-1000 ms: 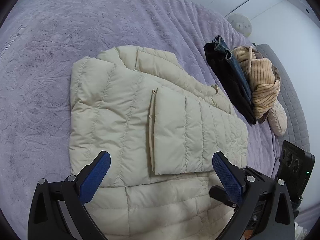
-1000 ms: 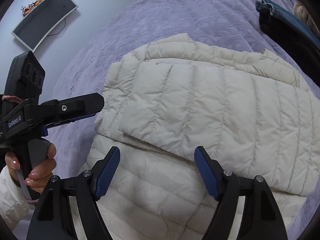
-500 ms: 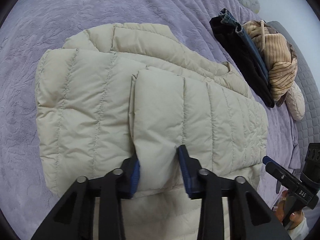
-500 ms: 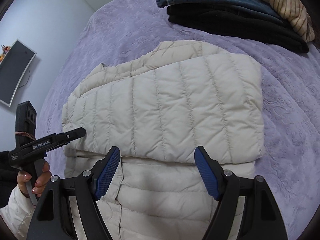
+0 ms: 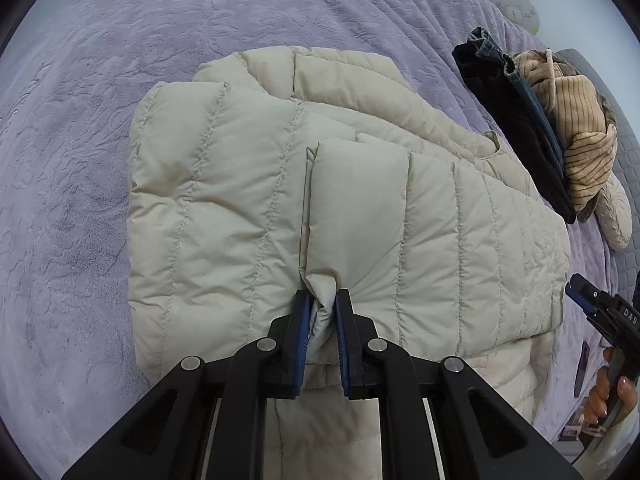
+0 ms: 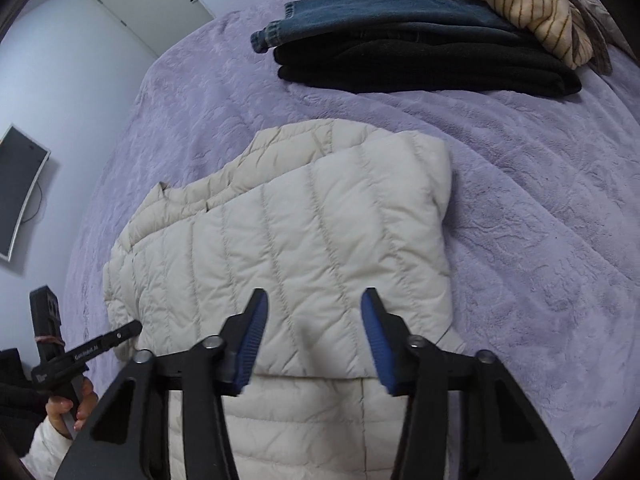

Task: Fold large clothes
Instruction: 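Grasp the folded sleeve edge with the left tool while the right tool grasps the jacket side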

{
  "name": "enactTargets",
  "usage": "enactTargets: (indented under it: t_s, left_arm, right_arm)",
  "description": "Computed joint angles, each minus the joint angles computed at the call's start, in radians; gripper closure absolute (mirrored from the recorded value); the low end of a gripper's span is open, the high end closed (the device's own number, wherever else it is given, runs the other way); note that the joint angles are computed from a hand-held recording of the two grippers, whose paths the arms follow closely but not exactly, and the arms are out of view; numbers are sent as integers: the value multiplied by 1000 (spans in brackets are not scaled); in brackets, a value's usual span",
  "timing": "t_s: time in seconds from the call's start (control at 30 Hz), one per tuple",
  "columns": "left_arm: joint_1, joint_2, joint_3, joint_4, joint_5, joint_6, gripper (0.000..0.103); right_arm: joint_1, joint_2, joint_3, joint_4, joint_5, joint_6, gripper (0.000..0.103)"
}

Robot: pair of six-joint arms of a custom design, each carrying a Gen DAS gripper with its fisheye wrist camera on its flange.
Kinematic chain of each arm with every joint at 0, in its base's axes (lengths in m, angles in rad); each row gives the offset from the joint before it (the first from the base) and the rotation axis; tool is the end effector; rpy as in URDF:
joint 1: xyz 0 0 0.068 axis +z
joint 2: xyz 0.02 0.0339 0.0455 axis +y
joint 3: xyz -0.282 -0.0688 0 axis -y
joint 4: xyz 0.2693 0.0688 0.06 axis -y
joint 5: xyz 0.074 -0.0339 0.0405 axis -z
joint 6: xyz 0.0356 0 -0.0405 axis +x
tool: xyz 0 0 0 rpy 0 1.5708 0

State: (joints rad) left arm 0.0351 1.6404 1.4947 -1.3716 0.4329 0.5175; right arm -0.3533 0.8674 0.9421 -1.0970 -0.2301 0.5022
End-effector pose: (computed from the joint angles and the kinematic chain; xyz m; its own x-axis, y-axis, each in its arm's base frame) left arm 0.3208 -0.0037 0.3089 -0.8720 0.4187 -0.2537 0.4855 0.8064 -0.3376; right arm 0.1514 -0.0472 0.3158 -0.5933 0.7183 -0.3633 0.5829 0.6947 0.4216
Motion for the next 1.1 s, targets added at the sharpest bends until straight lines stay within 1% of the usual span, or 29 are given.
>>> enactTargets:
  t_s: [0.03, 0.1, 0.17, 0.27, 0.47, 0.57, 0.63, 0.7, 0.8, 0.9, 1.0, 1.1]
  left_arm:
    - [-2, -1, -3, 4, -3, -1, 88]
    - [-8, -11, -14, 17, -15, -3, 88]
    - [-16, -24, -24, 28, -29, -7, 88]
    - [-17, -36, -1, 11, -35, -17, 88]
    - [24, -48, 128, -55, 9, 22, 88]
    - [-18, -46, 169, -48, 23, 7, 88]
    - [-74, -54, 147, -6, -8, -18, 88]
    - [-123, -59, 96, 42, -34, -36, 88]
    - [-175, -68, -7, 114, -135, -56, 88]
    - [-175, -85, -88, 163, -168, -50, 88]
    - [-171, -85, -117, 186, -174, -43, 88]
    - [-181, -80, -124, 203, -182, -48, 88]
  right_arm:
    - [-35, 9, -2, 2, -12, -17, 73]
    - [-97, 32, -13, 17, -41, -57, 76]
    - [-131, 65, -38, 33, -51, -99, 76]
    - [-149, 94, -86, 57, -61, -118, 76]
    - [-138, 91, -92, 66, -55, -155, 76]
    - [-150, 92, -94, 69, -70, -170, 76]
    - [-150, 89, -100, 70, -76, -173, 77]
    - [-144, 89, -103, 70, -76, -172, 77]
    - [-138, 90, -110, 71, -69, -182, 77]
    - [-141, 103, -127, 88, -70, -193, 77]
    - [-129, 116, -156, 121, -57, -187, 80]
    - [-128, 125, -179, 152, -55, -180, 80]
